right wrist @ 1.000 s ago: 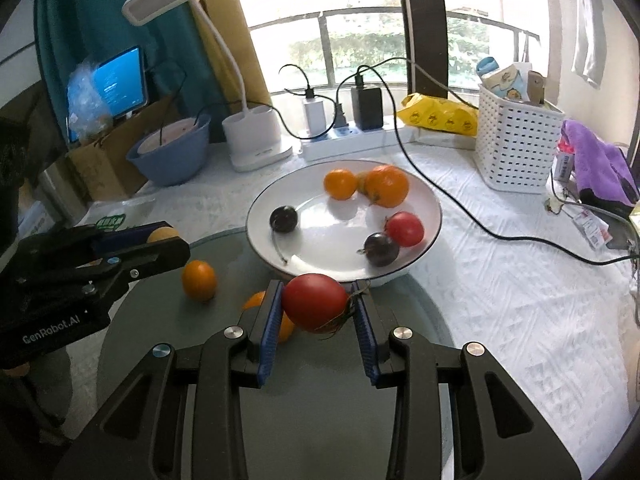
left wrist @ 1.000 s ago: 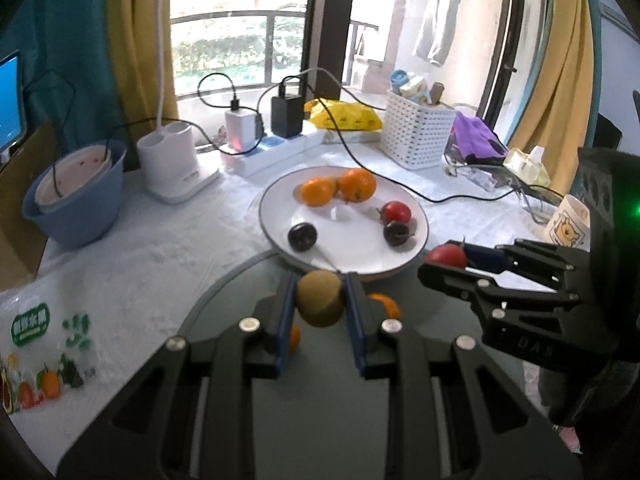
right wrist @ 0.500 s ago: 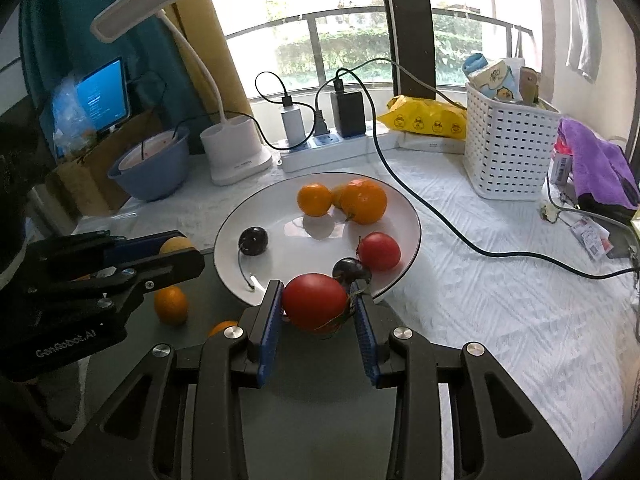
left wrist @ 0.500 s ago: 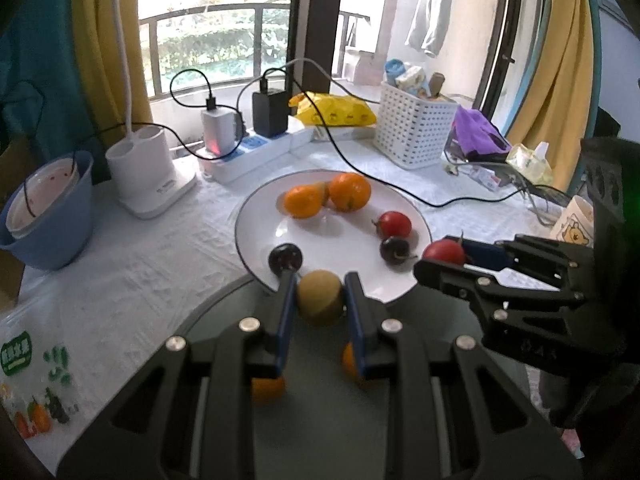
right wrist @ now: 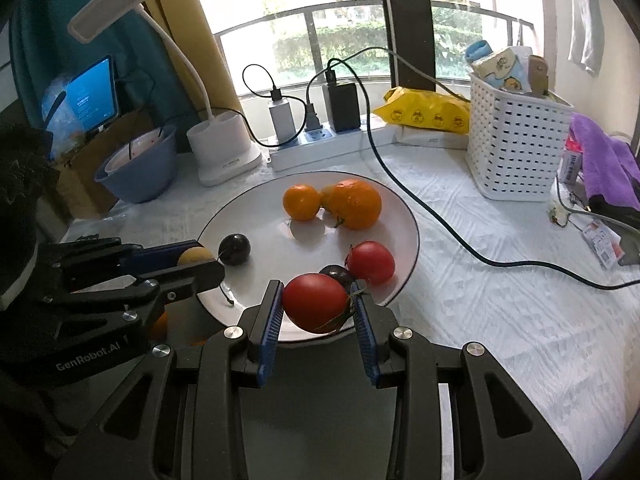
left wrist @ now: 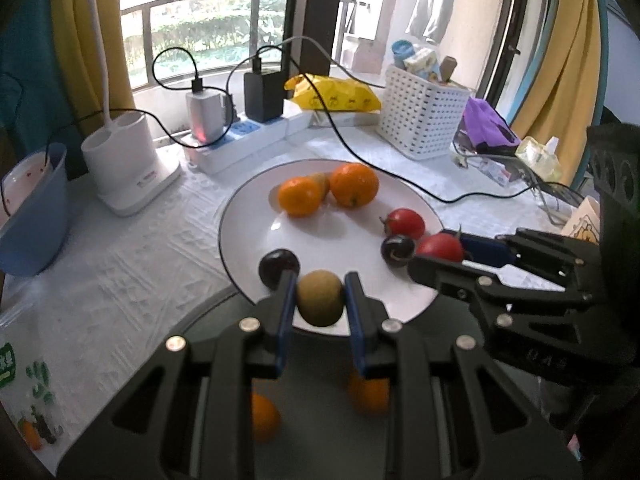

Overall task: Organize fruits
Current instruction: 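Lower both fruits into the white bowl and open both tools, then move both open tools back from the bowl to the fruit tray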

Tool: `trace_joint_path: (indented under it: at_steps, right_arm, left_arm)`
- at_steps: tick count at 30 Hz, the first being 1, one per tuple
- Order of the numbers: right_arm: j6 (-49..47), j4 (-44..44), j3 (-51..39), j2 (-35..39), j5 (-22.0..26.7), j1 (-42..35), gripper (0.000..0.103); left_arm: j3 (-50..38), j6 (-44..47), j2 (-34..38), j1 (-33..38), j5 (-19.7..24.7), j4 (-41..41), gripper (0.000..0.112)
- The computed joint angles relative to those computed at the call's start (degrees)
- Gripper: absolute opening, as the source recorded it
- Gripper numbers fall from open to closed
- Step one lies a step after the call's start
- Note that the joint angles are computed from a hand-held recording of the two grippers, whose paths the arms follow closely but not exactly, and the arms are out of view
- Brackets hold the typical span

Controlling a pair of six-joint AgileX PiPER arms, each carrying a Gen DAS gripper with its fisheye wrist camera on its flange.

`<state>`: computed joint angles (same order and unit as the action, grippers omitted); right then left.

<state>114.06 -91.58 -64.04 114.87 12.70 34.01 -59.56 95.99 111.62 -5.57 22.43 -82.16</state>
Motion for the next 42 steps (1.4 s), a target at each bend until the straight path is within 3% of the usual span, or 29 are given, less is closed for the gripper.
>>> trace_joint_path:
  at_steps: [13,42]
  right_arm:
    - [-13.32,11.80,-5.07,2.92,-0.63,-0.77,0.037]
    - [-8.67,9.96,-0.87,-2.18,6.15,5.43,0.038]
  left_arm:
    - [-3.55,-6.91,2.42,0.89,0.79,5.33,0.026]
    - [7.65,7.53,-7.89,6.59,4.37,-6.58,0.027]
